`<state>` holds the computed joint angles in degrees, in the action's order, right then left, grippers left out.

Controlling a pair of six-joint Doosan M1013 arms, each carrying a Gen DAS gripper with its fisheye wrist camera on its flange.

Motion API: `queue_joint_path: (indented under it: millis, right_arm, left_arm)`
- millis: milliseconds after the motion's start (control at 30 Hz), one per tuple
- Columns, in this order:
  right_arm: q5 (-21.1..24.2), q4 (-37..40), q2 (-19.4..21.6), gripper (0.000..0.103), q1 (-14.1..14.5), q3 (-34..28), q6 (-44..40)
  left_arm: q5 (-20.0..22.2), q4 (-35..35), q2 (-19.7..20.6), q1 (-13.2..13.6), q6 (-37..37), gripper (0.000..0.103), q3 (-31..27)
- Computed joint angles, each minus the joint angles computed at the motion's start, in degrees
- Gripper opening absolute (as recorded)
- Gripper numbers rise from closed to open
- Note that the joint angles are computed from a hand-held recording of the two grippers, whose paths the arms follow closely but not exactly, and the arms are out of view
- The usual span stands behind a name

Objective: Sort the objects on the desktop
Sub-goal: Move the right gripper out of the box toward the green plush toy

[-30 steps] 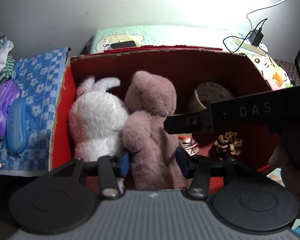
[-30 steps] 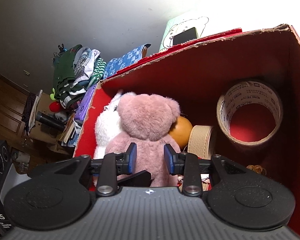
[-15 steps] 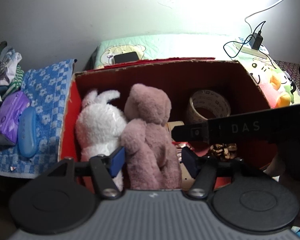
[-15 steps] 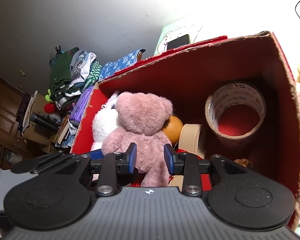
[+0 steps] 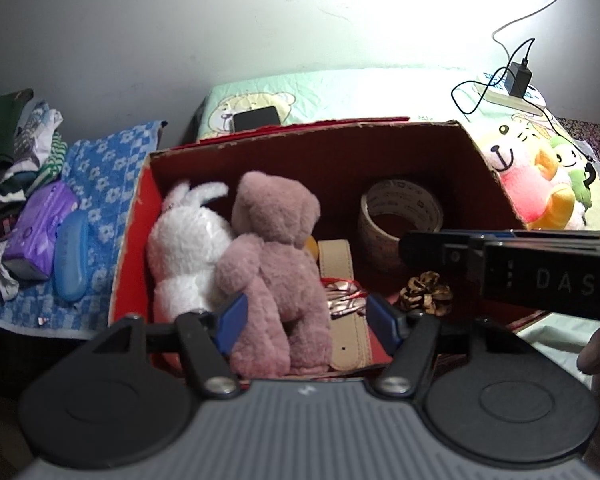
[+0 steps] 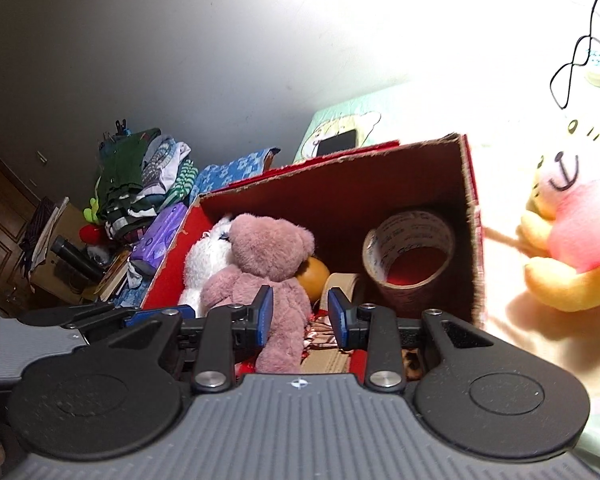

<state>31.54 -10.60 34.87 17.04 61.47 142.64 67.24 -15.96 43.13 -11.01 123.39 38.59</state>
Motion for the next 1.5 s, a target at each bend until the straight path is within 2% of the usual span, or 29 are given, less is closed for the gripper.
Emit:
queue_joint_path:
  millis: [200,267,367,433,600,767,1133,1333,1500]
  right_arm:
    - [-2.44,-9.56,-3.23,0.034,0.36,4.86,8.65]
    - [-3.96,-13.34,-4.73,0.035,0.29,7.32,13.22]
    - [-4.90,-18.99,-6.72,0.047,0.03,10.53,19.60]
    - [-4.85,-23.03,-7.89,0.050,-0.18,12.45,23.74]
    - [-6.18,-25.54,-10.79,0.050,-1.77,17.59,28.47]
    - [-7.79,-21.37,-13.27,0.051,-4.04,22.22,27.48]
    - [-10.52,-3.89,-18.02,0.051,-9.32,29.39,9.69]
    - [-9.86,3.44,-19.69,0.051,-11.72,31.97,1.94]
    - [-9.53,6.66,-20.66,0.051,-13.43,33.49,-0.15]
  left_arm:
    - [-2.90,0.22,-2.56,-1.20,0.27,0.069,3.91]
    - [-4.21,0.64,-3.46,-1.81,0.23,0.073,5.15]
    - [-5.88,0.38,-4.70,-2.75,0.60,0.077,6.78]
    - [-7.05,0.76,-5.60,-3.67,0.31,0.079,7.96]
    - [-6.76,1.18,-6.65,-5.89,-0.72,0.081,8.95]
    - [-6.22,3.60,-7.54,-8.73,-2.46,0.083,10.37]
    - [-4.70,7.78,-8.11,-14.97,-7.81,0.083,12.71]
    - [-2.03,9.12,-6.85,-17.17,-10.81,0.083,11.85]
    - [-1.00,10.83,-5.85,-18.74,-11.88,0.083,11.25]
